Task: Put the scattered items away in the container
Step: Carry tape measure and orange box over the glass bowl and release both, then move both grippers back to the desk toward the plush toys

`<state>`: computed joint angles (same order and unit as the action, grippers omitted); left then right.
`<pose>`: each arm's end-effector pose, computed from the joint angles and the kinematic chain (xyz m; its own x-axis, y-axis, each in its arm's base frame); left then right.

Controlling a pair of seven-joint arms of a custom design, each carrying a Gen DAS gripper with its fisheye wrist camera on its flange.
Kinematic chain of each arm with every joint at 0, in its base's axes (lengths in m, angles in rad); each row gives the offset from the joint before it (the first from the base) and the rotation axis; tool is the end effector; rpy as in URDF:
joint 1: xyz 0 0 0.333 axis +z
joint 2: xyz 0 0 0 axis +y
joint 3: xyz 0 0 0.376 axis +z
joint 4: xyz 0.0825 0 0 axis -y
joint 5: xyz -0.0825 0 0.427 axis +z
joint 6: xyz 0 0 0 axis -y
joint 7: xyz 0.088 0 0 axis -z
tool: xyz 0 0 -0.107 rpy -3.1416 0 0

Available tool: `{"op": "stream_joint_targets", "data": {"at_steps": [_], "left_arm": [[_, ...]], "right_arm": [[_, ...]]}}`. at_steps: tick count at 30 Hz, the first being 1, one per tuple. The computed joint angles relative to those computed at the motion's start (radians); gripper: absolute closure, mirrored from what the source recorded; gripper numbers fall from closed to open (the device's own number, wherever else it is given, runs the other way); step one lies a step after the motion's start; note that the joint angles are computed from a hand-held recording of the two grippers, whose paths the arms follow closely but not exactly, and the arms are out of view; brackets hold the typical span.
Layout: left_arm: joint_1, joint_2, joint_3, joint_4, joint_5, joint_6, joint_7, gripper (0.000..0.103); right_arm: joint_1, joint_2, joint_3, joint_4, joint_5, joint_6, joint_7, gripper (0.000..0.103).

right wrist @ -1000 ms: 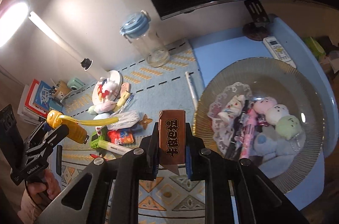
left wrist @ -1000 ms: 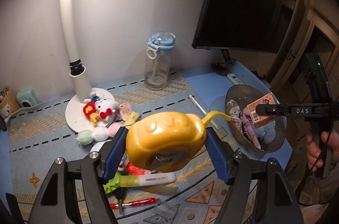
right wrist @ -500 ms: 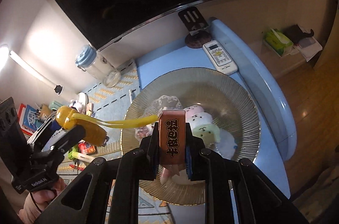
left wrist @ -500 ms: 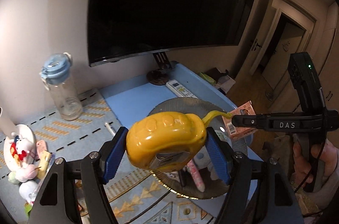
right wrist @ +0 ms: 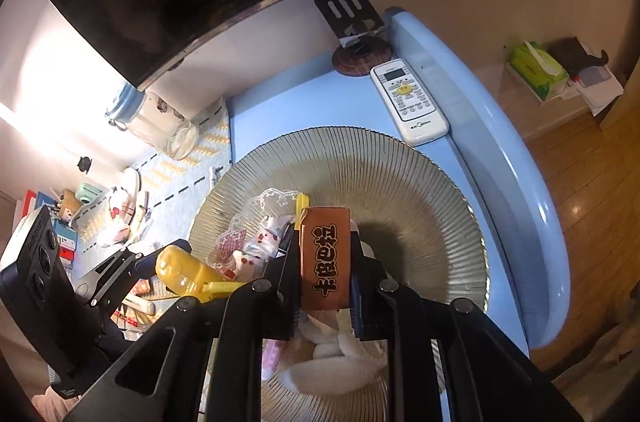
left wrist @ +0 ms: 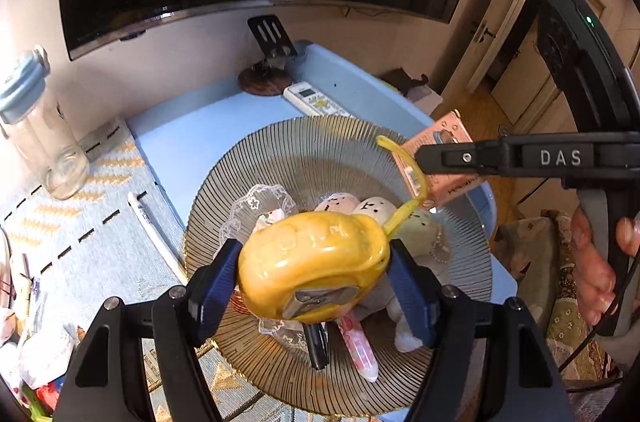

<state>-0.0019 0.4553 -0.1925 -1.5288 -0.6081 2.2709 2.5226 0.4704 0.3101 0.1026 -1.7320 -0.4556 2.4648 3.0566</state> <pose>0.7667 -0.1385 0.4713 -0.7346 -0.6420 0.2196 -0.6305 0.5263 -0.5705 0.6218 0.3921 0.4850 -0.5013 -0.8043 -0.3191 -0.7025 0.5936 -0.3926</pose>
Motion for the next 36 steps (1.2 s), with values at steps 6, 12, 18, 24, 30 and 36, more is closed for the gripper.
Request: {"op": "stream_joint_targets", "data": {"at_steps": [6,12,18,24,30,36], "left_arm": [[-0.015,0.072,0.01,0.082,0.043,-0.058,-0.074,0.033],[-0.023,0.12,0.008,0.142,0.087,-0.095,-0.108,0.033],[-0.029,0.134,0.016,0.169,0.115,-0.101,-0.156,0.033],[0.009,0.084,-0.009,0.129,0.057,-0.062,-0.093,0.028],[0.046,0.033,-0.001,0.076,0.008,-0.062,-0.051,0.028],[0.097,-0.031,0.028,0.005,-0.035,-0.08,-0.032,0.028]], "right_arm": [[-0.021,0.062,0.005,0.059,0.045,-0.044,-0.095,0.083],[-0.026,0.097,-0.001,0.097,0.069,-0.06,-0.126,0.083],[-0.029,0.108,0.006,0.128,0.105,-0.082,-0.165,0.075],[0.021,0.052,-0.025,0.1,0.005,-0.101,-0.068,0.059],[0.039,0.017,-0.014,0.078,-0.033,-0.112,0.029,0.059],[0.059,0.072,0.006,0.165,-0.029,-0.103,0.036,0.059]]}}
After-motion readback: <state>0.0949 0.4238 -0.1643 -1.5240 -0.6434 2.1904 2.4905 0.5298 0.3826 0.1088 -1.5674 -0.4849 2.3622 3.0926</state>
